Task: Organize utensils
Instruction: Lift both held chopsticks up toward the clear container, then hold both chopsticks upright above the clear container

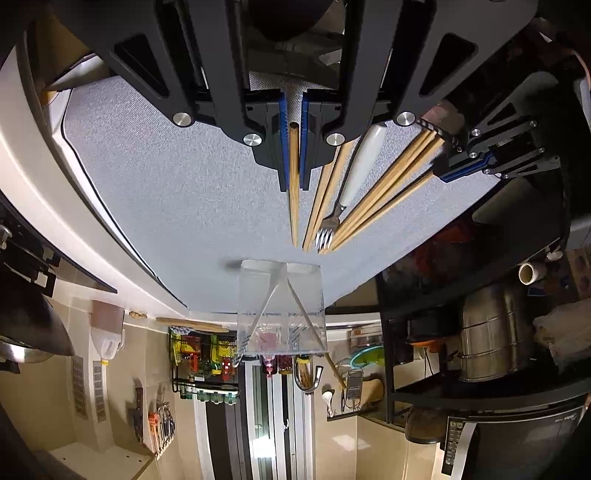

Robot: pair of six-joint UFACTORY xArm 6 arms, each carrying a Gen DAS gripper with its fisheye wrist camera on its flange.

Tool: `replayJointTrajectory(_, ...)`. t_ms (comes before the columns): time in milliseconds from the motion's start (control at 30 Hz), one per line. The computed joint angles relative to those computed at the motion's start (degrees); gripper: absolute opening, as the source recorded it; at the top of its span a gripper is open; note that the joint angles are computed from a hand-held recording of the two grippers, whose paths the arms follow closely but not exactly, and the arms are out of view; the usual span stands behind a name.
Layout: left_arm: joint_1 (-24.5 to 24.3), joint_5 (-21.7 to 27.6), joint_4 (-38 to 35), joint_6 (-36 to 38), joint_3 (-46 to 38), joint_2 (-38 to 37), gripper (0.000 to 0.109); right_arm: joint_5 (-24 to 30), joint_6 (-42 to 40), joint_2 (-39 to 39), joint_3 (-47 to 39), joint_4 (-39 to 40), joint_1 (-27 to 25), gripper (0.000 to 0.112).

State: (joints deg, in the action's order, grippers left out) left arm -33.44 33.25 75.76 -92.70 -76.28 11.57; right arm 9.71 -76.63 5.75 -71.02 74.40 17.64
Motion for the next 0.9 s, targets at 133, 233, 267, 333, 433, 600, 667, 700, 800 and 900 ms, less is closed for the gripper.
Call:
replayJointTrajectory(133,-0.60,0.73,3.55,-1.86,0.58,-3.31,0.006,0.22,-4.25,-1.40,-0.46,4.56,-0.02,0.006)
replayJointTrajectory(233,-0.60,0.76,5.37,-1.97,-0.98,-4.75,0.006,0.59,-6.05,-1.94,-1.39,6.21,-0.03,0.005)
replayJointTrajectory(267,-0.51,0.57,5.42,-1.53,-1.63,-4.87,0.006,0.80,-5.64,-1.94,-1.87,5.83,-0.06,0.005)
replayJointTrajectory(333,-0.26,0.46,4.66,0.23,-3.07,-4.74,0.006,0.80,-3.93,-1.78,-2.67,3.97,0.01,0.006)
replayJointTrajectory(433,1.19,-1.00,-1.07,5.78,-6.54,-3.35,0.006,1.02,3.58,-0.59,-4.58,-3.78,-0.20,0.006)
replayJointTrajectory(600,3.10,-2.47,-8.57,14.25,-11.56,-1.39,0.006,3.33,13.59,2.39,-10.62,-12.92,-1.61,0.005)
replayJointTrajectory(667,3.91,-2.70,-12.74,19.61,-14.68,0.02,0.006,4.20,16.95,4.36,-14.25,-16.24,-2.10,0.006)
replayJointTrajectory(700,4.31,-2.47,-15.26,22.70,-16.48,0.99,0.006,4.75,18.82,5.39,-15.99,-18.33,-2.37,0.006)
replayJointTrajectory(800,5.75,-1.56,-24.21,31.44,-22.24,4.24,0.006,8.36,27.97,9.54,-22.66,-27.19,-3.55,0.006)
replayJointTrajectory(900,7.10,-0.98,-31.48,36.84,-27.18,7.05,0.006,12.14,34.34,13.20,-28.85,-31.62,-4.58,0.006)
